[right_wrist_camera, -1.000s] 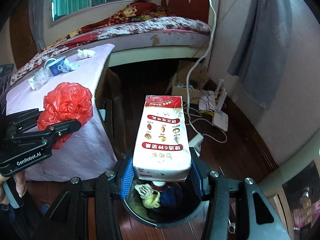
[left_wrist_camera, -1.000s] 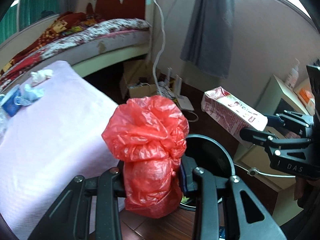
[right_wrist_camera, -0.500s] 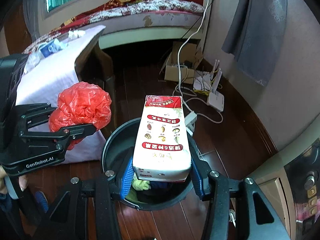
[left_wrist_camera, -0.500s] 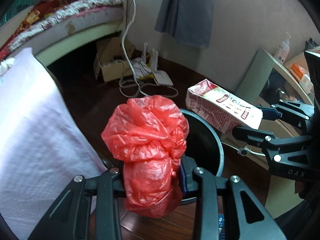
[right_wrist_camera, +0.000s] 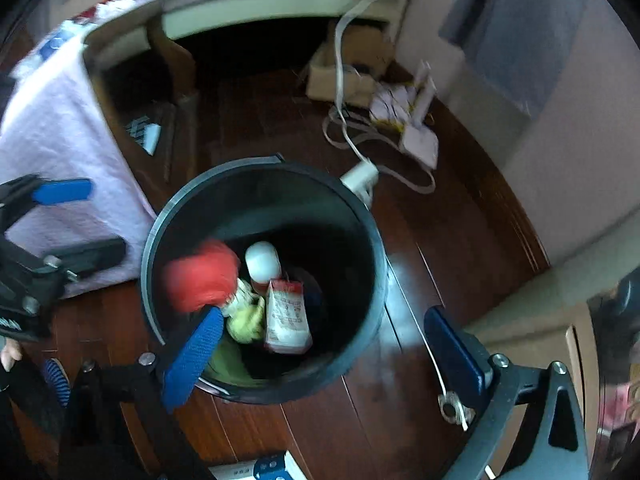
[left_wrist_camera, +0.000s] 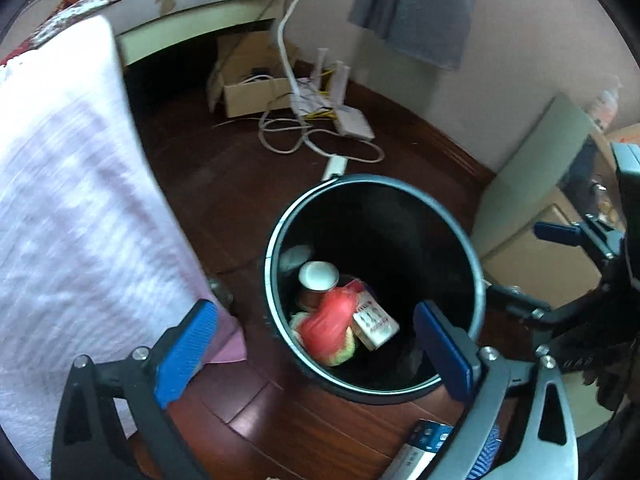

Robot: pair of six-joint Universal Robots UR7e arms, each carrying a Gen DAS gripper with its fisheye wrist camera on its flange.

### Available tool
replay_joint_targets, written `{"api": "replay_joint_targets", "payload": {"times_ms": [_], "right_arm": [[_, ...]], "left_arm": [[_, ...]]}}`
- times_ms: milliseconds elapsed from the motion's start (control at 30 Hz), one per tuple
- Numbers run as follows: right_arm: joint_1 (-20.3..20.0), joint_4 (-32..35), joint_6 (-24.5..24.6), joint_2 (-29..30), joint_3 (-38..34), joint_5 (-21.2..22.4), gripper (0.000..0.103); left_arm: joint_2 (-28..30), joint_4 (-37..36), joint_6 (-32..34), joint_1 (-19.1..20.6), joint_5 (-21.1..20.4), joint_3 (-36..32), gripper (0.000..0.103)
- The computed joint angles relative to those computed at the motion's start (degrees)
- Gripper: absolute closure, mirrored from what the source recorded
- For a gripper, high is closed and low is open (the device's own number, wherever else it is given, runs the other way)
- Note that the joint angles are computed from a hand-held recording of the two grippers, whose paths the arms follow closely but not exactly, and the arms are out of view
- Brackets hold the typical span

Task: Collect trash
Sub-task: 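Carry the red bag and snack box over the black bin and open both tools, then move both tools back from the bin toward the table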

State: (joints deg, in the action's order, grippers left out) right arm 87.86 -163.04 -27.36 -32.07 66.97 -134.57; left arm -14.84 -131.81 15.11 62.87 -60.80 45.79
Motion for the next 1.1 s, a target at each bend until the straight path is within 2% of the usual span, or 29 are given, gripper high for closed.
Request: {"api": "replay_joint_targets", "payload": {"times_ms": [200, 500, 1100], "right_arm": [[0.14, -0.42, -0.11, 0.79, -1.56, 0.13, 0.000], [1.01, -0.28, -0.79, 1.02, -1.85, 0.49, 0.000], [4.24, -5.27, -4.36, -0.01, -0.50, 2.81, 0.000]], "left_arm": [[-1.14, -3.10, 0.45, 0.03, 1.42, 2.69, 0.003], [-1.37, -4.21, 1.13, -0.06, 2.17, 2.43, 0.003], [-8.20, -13.73, 3.28, -1.81, 4.07, 10.37, 0.003]]}}
